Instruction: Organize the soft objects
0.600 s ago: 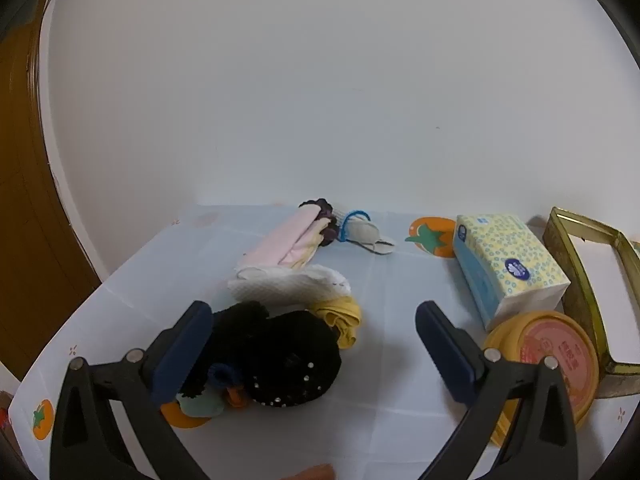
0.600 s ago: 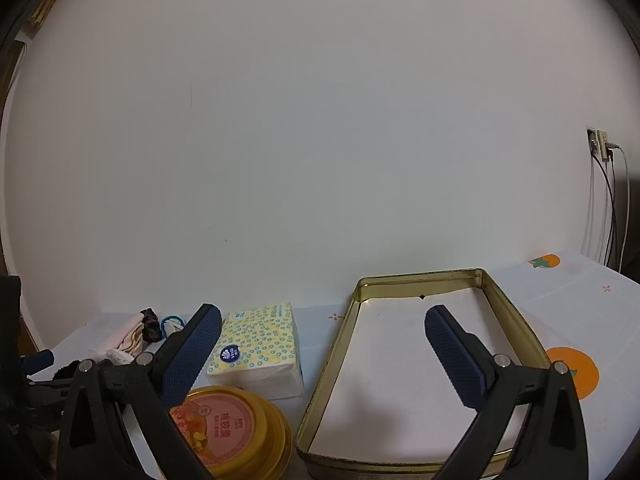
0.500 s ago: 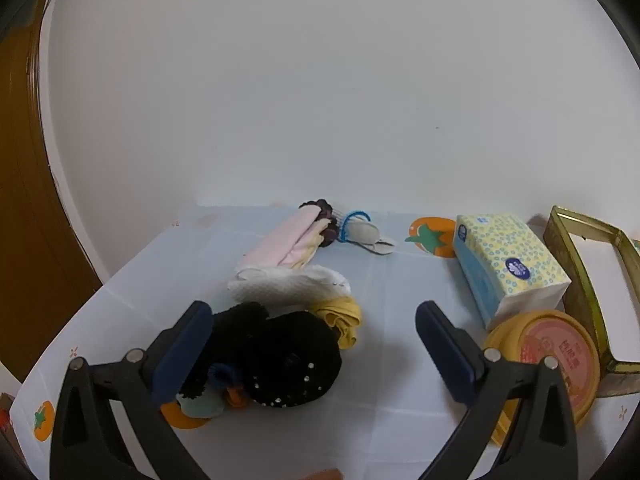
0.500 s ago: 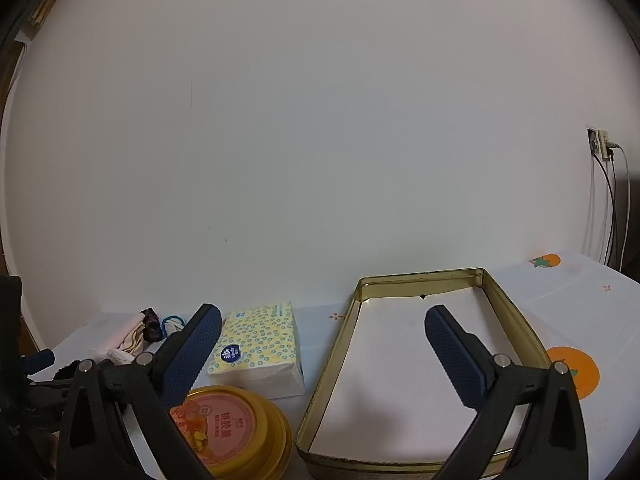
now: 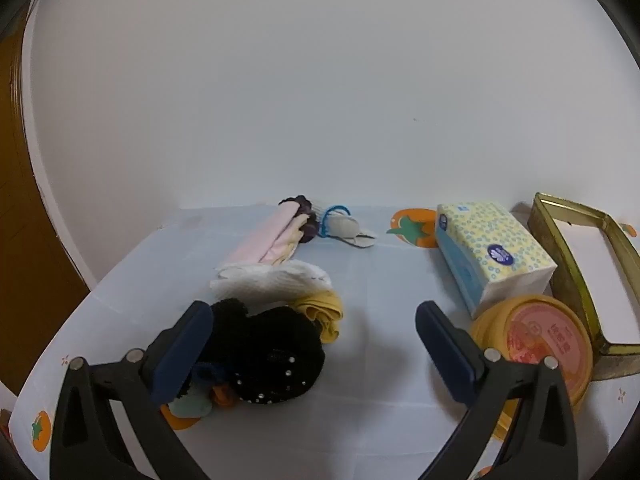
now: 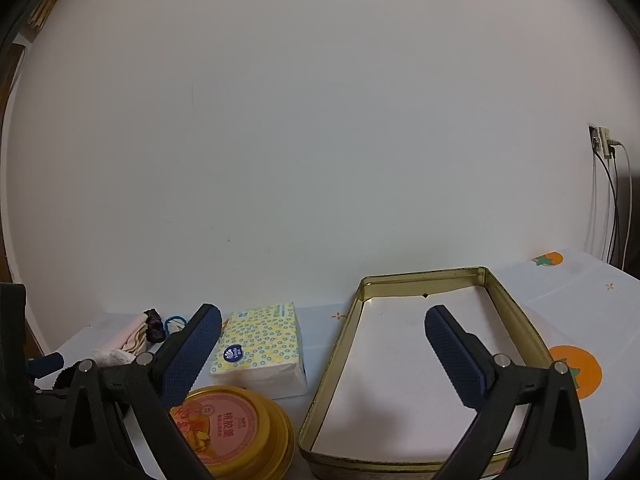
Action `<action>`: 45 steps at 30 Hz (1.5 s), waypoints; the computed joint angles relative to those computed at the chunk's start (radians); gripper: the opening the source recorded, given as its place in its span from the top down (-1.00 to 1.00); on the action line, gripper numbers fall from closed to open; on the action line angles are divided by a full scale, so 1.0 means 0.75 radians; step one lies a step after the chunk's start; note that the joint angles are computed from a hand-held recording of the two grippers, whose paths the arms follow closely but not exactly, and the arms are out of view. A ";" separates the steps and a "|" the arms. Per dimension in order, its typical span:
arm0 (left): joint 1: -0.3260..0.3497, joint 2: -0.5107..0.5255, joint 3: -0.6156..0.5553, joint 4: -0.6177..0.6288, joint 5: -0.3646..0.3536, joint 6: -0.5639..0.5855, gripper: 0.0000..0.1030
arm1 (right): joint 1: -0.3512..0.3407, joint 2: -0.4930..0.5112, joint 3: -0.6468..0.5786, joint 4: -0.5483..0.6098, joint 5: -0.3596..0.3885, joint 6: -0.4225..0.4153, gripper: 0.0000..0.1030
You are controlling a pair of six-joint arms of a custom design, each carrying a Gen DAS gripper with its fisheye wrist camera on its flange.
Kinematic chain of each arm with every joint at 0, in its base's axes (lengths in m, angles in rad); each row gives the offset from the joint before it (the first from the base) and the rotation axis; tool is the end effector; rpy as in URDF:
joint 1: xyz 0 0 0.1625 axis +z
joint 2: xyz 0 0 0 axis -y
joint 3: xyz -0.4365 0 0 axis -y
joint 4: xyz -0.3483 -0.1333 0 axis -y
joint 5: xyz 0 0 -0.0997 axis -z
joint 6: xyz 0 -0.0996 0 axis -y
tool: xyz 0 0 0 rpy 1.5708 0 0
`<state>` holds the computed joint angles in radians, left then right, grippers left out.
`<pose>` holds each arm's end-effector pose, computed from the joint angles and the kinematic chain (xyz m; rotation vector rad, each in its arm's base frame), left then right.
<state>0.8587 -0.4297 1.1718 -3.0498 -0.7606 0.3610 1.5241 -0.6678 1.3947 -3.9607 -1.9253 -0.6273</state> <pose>-0.3499 -0.7198 0.1251 0.8378 2.1442 -1.0335 0.0666 -0.6907 0.3092 0.1681 -1.7404 1.6742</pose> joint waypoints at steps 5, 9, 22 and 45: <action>0.001 0.003 -0.006 0.005 0.005 0.005 -1.00 | 0.000 0.006 -0.007 0.000 0.003 0.003 -0.99; 0.001 0.001 0.004 -0.009 0.004 0.011 -1.00 | -0.002 0.004 0.000 -0.006 0.006 0.005 -0.99; -0.003 0.008 0.011 -0.022 0.007 0.019 -1.00 | -0.005 0.006 0.015 -0.022 0.016 0.010 -0.99; -0.003 0.007 0.017 -0.032 0.006 0.029 -1.00 | 0.003 0.002 0.016 -0.011 0.005 0.015 -0.99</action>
<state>0.8565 -0.4244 1.1843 -3.0741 -0.7560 0.3830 1.5260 -0.6661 1.4064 -3.9685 -1.9217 -0.6158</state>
